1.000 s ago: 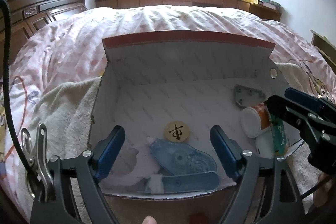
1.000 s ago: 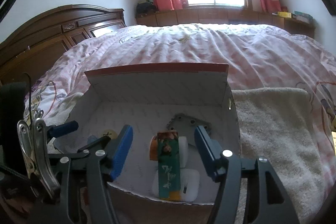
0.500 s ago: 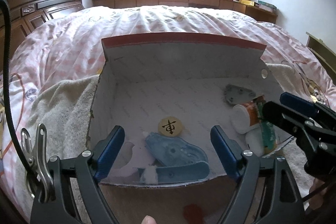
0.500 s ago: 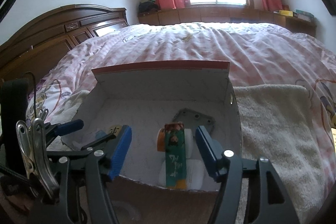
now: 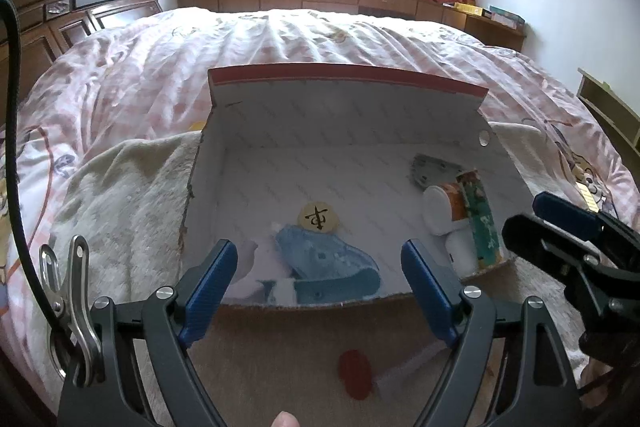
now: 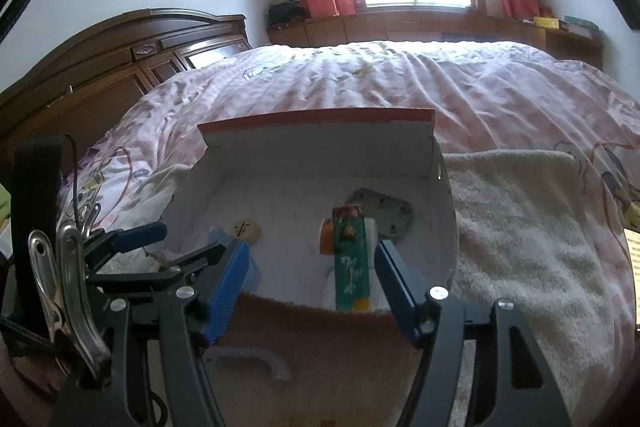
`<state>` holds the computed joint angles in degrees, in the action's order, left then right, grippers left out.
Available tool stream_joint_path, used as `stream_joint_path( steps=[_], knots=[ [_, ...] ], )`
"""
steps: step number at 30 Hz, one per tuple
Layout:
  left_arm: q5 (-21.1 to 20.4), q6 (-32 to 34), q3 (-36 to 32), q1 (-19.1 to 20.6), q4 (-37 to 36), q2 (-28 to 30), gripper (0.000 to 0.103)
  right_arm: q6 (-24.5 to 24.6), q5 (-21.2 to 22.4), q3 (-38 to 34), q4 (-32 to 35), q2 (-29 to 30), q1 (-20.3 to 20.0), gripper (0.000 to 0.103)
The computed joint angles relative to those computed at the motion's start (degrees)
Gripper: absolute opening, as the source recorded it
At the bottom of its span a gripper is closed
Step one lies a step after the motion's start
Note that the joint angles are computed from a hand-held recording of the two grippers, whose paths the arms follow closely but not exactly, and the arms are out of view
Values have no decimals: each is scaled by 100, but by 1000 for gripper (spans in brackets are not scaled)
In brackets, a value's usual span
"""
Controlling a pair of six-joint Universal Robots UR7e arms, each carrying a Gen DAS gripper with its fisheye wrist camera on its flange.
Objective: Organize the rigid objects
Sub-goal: 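Withdraw both tools from the box toward the white cube charger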
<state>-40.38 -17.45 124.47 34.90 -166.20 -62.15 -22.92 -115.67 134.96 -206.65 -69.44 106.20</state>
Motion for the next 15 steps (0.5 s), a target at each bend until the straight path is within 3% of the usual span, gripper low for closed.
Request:
stream_joint_path(
  steps=[15],
  knots=[
    [31,-355,416,-333,179,-389,86,253,-88,570,-15,-426,112,69]
  ],
)
